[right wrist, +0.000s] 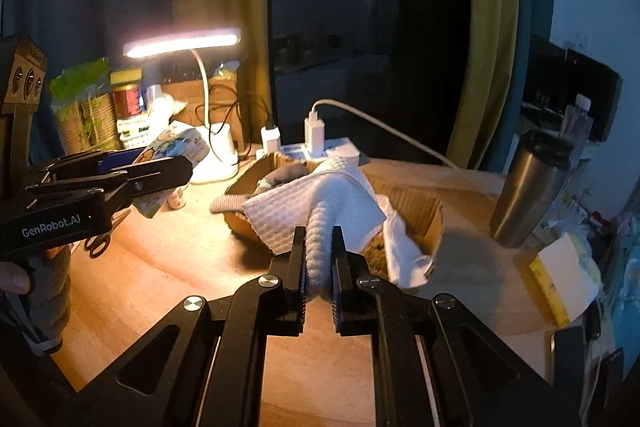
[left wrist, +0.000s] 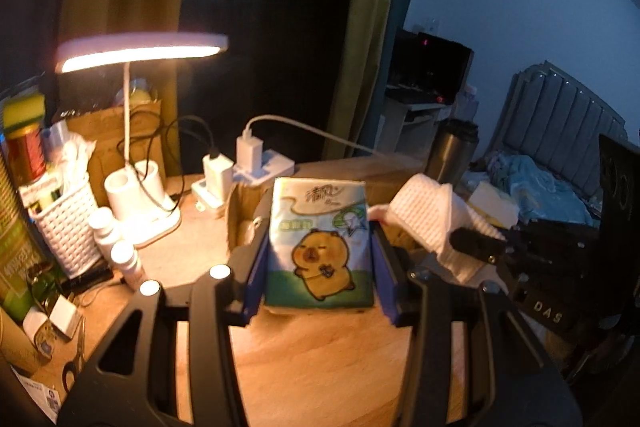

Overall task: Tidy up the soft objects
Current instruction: 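Carry the tissue pack with the left tool while the right carries the towel to the box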

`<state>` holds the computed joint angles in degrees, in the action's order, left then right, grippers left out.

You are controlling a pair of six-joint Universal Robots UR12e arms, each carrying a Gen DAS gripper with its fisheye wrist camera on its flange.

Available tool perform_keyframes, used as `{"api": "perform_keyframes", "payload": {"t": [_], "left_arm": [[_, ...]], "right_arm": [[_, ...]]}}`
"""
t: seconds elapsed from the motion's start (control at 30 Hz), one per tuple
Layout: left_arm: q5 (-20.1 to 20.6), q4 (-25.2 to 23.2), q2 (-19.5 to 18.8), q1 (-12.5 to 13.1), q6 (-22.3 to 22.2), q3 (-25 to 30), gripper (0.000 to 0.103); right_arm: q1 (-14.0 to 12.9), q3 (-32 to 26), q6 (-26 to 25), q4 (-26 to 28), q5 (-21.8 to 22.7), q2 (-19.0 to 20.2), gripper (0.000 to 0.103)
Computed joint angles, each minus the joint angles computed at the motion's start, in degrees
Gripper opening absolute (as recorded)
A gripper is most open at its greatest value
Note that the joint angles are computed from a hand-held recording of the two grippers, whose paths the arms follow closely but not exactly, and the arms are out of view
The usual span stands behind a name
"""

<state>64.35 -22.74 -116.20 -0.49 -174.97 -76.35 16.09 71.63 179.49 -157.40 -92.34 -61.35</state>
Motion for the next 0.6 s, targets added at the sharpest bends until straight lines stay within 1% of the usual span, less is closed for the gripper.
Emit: {"api": "perform_keyframes", "payload": {"t": [0.3,0.6], "left_arm": [[-1.7,0.1,-2.0,-0.4,-0.4,5.1,0.047],[-2.7,0.2,-4.5,-0.9,-1.1,9.8,0.047]], "right_arm": [[-0.6,-2.0,0.0,-1.7,-1.8,0.3,0.011],[-1.5,-4.5,0.2,-1.6,-1.5,1.5,0.011]]}}
